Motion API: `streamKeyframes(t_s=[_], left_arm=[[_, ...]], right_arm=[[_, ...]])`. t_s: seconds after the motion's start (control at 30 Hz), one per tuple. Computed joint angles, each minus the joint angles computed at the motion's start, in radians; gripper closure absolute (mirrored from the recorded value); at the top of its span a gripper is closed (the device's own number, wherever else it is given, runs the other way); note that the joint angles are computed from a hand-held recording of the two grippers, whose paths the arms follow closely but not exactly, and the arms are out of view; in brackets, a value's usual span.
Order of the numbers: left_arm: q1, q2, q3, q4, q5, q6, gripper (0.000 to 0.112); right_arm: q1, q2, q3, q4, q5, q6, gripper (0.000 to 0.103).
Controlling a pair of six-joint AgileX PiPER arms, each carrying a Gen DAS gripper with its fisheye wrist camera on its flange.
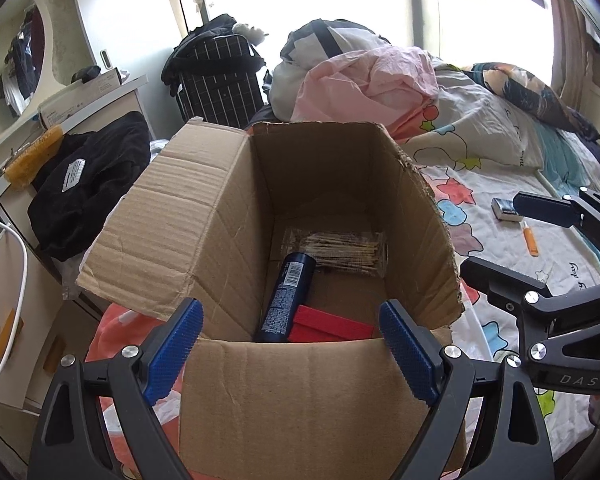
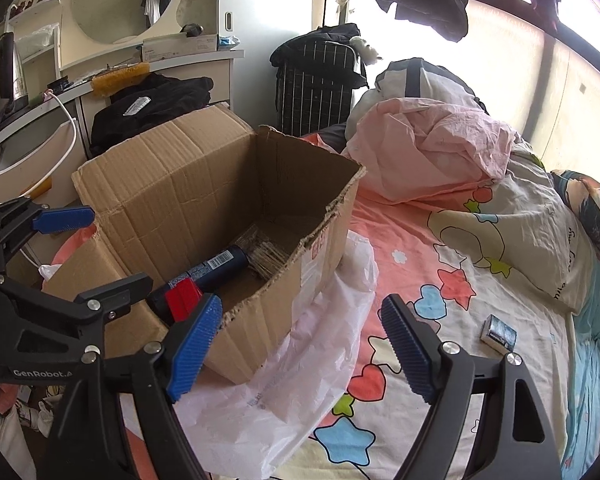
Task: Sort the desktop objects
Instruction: 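Move both tools back from the cardboard box toward the bed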
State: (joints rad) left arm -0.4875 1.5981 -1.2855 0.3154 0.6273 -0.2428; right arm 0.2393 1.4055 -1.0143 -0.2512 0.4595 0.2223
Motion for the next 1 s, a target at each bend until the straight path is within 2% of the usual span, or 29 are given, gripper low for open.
streamKeyframes(t_s=[0.07, 0.23, 0.4, 0.57, 0.6, 0.63, 0.8, 1.0], left_arm=[[-0.018, 0.003, 0.002, 0.033, 0.0, -0.03, 0.019], [-0.071, 0.001, 0.021, 0.166, -0.006, -0.153, 0.011], [-0.094, 0.0, 0.021, 0.171, -0.005, -0.174, 0.01], [-0.119, 0.006, 0.003, 0.152, 0.016, -0.164, 0.01], [-0.128, 0.008, -0.004, 0.156, 0.024, -0.168, 0.01], [-0.137, 0.006, -0.006, 0.169, 0.029, -0.179, 0.01], [-0.162, -0.005, 0.0, 0.178, 0.025, -0.203, 0.009], [-0.178, -0.01, 0.01, 0.124, 0.008, -0.176, 0.009]], right_arm=[[0.0, -0.015, 0.016, -0.034, 0.009, 0.039, 0.016], [0.004, -0.042, 0.043, -0.115, 0.045, 0.126, 0.014], [-0.014, -0.071, 0.068, -0.136, 0.057, 0.152, 0.014], [-0.043, -0.1, 0.095, -0.098, 0.066, 0.108, 0.014], [-0.049, -0.104, 0.099, -0.082, 0.07, 0.092, 0.011], [-0.052, -0.109, 0.107, -0.084, 0.071, 0.093, 0.0], [-0.114, -0.143, 0.14, 0.047, 0.053, -0.023, 0.0], [-0.164, -0.179, 0.172, 0.112, 0.055, -0.093, 0.0]])
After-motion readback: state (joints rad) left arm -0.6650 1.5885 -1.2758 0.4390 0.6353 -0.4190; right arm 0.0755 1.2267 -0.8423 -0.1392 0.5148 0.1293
